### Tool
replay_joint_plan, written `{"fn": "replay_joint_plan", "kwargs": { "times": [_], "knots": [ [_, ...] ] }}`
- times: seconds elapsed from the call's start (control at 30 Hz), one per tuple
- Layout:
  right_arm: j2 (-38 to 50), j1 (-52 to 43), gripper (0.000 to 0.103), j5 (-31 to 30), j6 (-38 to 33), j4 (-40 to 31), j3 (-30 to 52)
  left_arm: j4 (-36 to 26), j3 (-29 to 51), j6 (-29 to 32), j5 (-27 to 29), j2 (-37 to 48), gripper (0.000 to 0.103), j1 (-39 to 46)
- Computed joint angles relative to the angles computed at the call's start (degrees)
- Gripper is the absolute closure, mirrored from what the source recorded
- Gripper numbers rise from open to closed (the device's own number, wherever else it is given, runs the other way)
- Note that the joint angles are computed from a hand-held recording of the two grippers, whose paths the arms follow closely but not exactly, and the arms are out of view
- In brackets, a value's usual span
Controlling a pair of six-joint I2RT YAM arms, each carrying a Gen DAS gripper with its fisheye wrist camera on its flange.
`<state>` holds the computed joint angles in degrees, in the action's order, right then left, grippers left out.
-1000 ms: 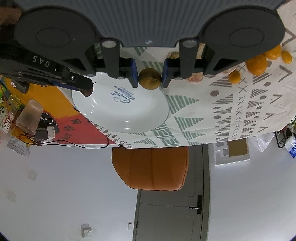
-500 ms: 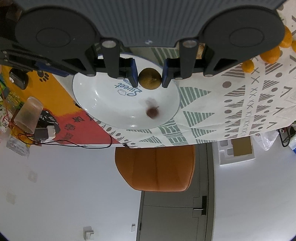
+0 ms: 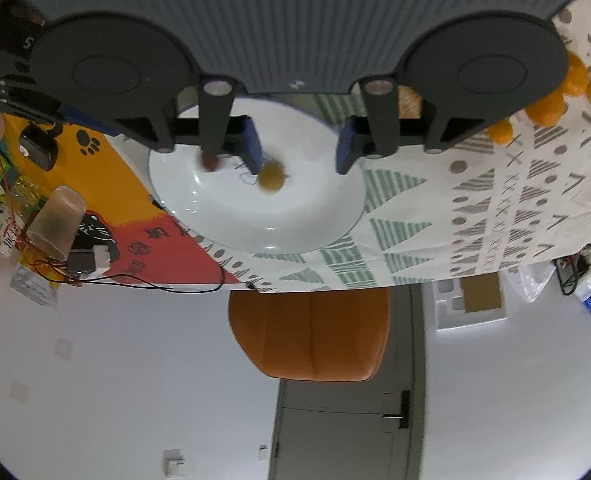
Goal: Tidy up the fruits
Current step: 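Withdraw both open tools from the plate back toward the fruit pile, then grasp the large orange with the left tool while the right tool grasps a small yellow fruit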
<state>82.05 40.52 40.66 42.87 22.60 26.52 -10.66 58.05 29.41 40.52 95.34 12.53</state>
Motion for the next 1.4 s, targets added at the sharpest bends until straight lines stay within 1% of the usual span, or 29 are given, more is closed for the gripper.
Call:
{"fn": "replay_joint_plan", "kwargs": {
  "times": [0.07,0.1,0.17,0.2,0.27,0.3,0.37,0.4,0.47,0.53,0.67,0.93,1.23,1.4],
  "knots": [
    [0.84,0.22,0.058,-0.04,0.28,0.06,0.50,0.20,-0.13,0.34,0.39,0.06,0.045,1.24],
    [1.20,0.21,0.056,-0.26,0.19,0.28,0.68,0.18,-0.08,0.56,0.41,0.12,0.043,1.82],
    [2.02,0.69,0.045,-0.08,0.59,-0.18,1.57,-0.31,0.34,0.90,0.21,0.25,0.036,2.94],
    [2.52,0.99,0.042,0.24,0.69,-0.12,1.99,-0.86,0.82,0.99,0.49,0.48,0.035,3.63],
    [3.42,1.55,0.033,0.89,0.64,0.34,2.67,-1.80,1.79,0.96,1.79,1.00,0.026,5.17],
    [3.70,1.67,0.030,1.05,0.70,0.53,2.88,-1.66,1.90,0.66,2.07,1.03,0.024,5.88],
    [4.28,2.01,0.019,1.26,0.82,1.19,3.24,-1.34,1.95,0.65,2.60,1.01,0.021,7.13],
    [4.48,2.11,0.016,1.36,0.87,1.36,3.39,-1.55,2.16,0.96,2.80,1.08,0.020,7.70],
    [4.91,2.62,0.006,2.03,0.84,1.08,3.99,-2.09,2.52,1.26,2.92,1.13,0.019,8.56],
    [5.35,3.29,0.000,2.82,0.25,1.11,4.57,-2.74,3.04,1.59,3.30,1.38,0.018,9.49],
    [6.04,3.94,0.000,2.95,-0.23,0.93,5.81,-2.71,3.24,2.08,4.01,1.31,0.015,11.19],
    [8.24,5.40,0.000,4.11,-0.01,-1.50,9.37,-2.88,4.85,1.85,4.72,2.39,0.014,14.36],
    [11.44,6.30,0.000,2.55,-1.62,-1.44,13.05,-5.06,8.87,2.60,4.50,6.06,0.014,17.78],
    [13.77,6.33,0.000,0.13,-2.78,-0.57,15.32,-6.22,11.43,3.49,4.31,8.13,0.014,19.68]
  ]
}}
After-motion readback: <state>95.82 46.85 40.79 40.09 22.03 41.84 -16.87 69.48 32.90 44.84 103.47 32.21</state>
